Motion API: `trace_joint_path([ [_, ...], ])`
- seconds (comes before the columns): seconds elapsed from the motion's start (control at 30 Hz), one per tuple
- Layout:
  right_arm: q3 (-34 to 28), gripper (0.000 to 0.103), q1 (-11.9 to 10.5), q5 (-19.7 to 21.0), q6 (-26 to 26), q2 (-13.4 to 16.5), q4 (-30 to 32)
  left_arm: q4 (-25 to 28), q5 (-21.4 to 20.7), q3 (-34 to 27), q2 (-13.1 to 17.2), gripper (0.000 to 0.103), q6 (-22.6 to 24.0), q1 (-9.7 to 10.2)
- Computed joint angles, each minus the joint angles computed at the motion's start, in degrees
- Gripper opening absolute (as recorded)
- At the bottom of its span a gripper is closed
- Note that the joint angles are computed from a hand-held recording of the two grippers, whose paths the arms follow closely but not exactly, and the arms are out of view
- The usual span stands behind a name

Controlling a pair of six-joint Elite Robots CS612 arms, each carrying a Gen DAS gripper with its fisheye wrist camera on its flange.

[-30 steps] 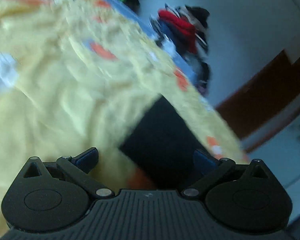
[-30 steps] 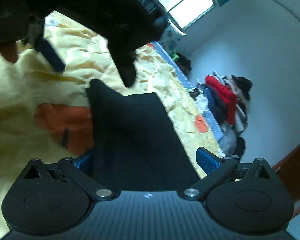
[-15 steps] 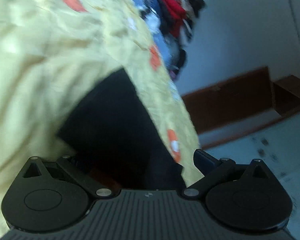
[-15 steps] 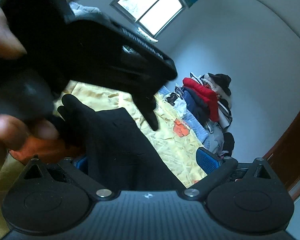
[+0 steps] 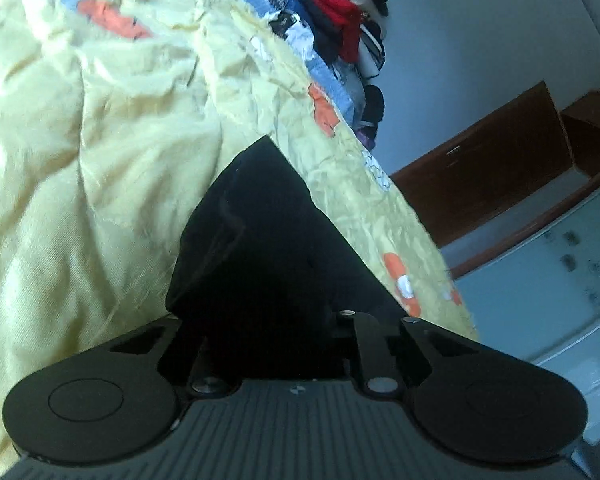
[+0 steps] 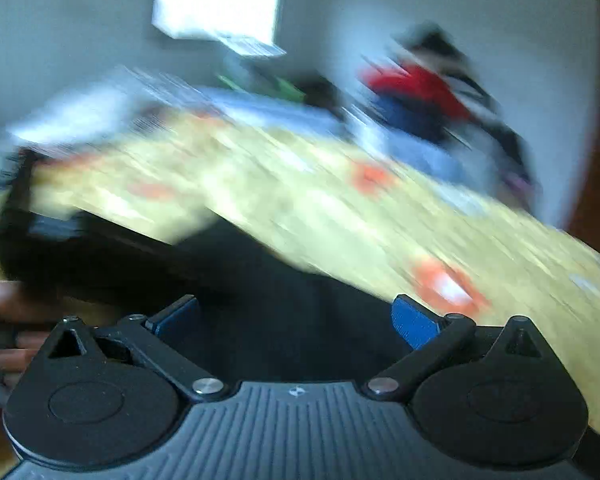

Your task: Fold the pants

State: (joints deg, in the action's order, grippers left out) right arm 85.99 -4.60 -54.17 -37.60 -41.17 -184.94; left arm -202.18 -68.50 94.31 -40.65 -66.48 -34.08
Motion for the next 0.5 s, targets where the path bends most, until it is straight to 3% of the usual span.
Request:
trace_joint_path([
  [0.07, -0.88, 0.103, 1.45, -5.26, -2.60, 1.24, -1.85, 4.34, 4.81, -0.61, -0.68, 0.018, 5.39, -1.33],
  [0.13, -0.86, 0.103, 1.69, -3.15, -6.11, 1.60, -0.87, 7.89, 9.84, -1.36, -1.22, 0.016, 10.44, -2.80],
  [0.23, -0.88, 0.102, 1.53, 0.98, -6.90, 1.59, 1.75, 9.27, 15.86, -2.07, -1.63, 0.015, 16.54, -4.83],
  [0.3, -0.83, 0.091, 0.91, 4.90, -5.87, 1.57, 2.38, 8.51, 18.53, -2.29, -1.85, 0.015, 19.68, -6.03],
  [0.37, -0.92, 0.068, -0.20, 10.38, -5.45, 1.37, 3.57, 7.55, 19.99, -2.92, -1.81, 0.014, 22.51, -6.90],
  [0.43, -0.83, 0.053, -1.28, 14.67, -5.56, 1.11, 4.51, 6.33, 20.63, -3.59, -1.64, 0.014, 24.95, -7.71],
  [0.5, -0.76, 0.045, -2.22, 18.13, -6.07, 1.19, 3.69, 5.96, 21.97, -4.79, -1.37, 0.014, 27.80, -8.63],
])
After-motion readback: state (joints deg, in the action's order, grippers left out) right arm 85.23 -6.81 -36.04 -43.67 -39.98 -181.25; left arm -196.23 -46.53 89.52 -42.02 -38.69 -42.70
